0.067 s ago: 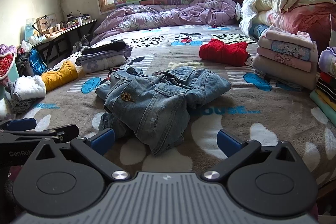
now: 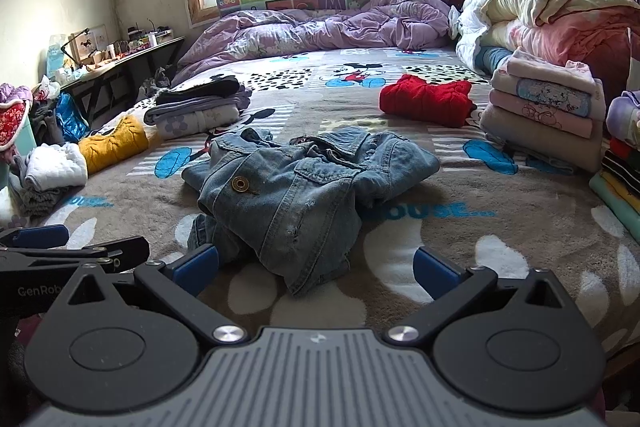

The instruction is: Fold clothes

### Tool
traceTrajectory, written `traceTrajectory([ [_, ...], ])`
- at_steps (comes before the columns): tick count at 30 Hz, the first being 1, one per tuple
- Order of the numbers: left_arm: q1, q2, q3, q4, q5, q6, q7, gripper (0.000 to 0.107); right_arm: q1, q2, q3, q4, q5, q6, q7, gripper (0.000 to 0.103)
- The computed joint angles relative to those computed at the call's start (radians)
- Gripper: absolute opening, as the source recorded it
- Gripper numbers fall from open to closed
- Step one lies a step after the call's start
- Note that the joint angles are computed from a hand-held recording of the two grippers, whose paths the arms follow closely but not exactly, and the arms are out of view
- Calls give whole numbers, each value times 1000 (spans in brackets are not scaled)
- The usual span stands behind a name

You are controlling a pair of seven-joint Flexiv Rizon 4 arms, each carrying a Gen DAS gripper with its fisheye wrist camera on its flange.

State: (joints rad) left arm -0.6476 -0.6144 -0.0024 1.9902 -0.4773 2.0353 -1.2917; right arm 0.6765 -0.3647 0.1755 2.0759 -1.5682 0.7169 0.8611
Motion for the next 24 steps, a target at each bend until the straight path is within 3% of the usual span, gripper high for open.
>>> traceTrajectory([
  [3, -22, -3, 14, -9, -28, -8, 10, 103, 1, 2, 0, -2, 3, -7, -8, 103],
  [7, 26, -6, -24, 2, 18, 21, -29, 103, 5, 2, 1, 0, -2, -15, -4, 103],
  [15, -35, -16, 25, -19, -44, -4, -1, 103, -8, -5, 0, 2, -7, 3, -3, 103],
  [24, -35, -19, 25, -23, -53, -12, 1, 103, -4, -4, 0, 5, -3, 4, 5, 103],
])
